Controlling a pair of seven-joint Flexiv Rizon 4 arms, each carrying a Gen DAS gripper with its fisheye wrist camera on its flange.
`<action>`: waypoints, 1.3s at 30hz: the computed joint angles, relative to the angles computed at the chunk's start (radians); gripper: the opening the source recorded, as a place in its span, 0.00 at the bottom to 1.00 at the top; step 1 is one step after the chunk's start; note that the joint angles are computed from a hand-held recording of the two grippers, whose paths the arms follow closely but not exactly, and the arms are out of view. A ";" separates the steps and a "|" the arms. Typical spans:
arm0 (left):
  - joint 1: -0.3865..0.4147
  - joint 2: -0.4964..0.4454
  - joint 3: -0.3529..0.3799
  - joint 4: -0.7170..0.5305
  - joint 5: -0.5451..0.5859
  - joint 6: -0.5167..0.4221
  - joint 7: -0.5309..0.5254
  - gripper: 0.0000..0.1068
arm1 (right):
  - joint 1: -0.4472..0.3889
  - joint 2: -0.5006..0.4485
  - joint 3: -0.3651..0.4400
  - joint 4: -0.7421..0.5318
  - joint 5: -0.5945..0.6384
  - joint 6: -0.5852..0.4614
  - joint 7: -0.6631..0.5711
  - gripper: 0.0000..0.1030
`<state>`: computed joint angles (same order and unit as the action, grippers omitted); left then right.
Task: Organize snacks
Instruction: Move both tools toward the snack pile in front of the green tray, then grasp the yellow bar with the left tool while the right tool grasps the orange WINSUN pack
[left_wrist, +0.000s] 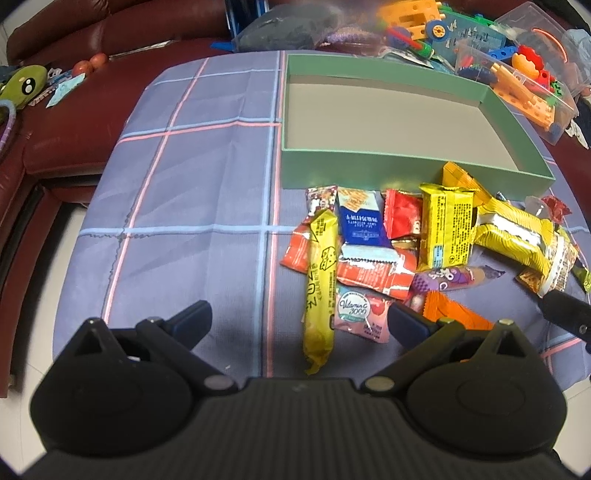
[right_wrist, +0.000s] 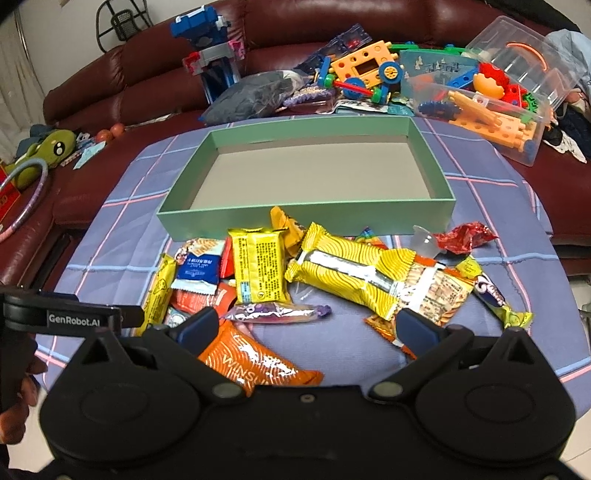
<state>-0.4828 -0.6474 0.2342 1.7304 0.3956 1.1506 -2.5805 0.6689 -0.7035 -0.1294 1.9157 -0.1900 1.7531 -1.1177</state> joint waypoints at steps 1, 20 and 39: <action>0.003 -0.001 -0.002 0.001 -0.001 0.001 0.002 0.96 | -0.005 -0.003 0.006 -0.003 -0.005 -0.002 -0.004 1.00; 0.098 -0.060 -0.084 0.040 -0.128 0.107 0.175 0.44 | -0.239 -0.076 0.303 -0.114 -0.122 -0.159 -0.138 1.00; 0.137 -0.137 -0.095 0.025 -0.300 0.190 0.368 0.33 | -0.336 -0.179 0.469 -0.239 -0.119 -0.322 -0.425 0.95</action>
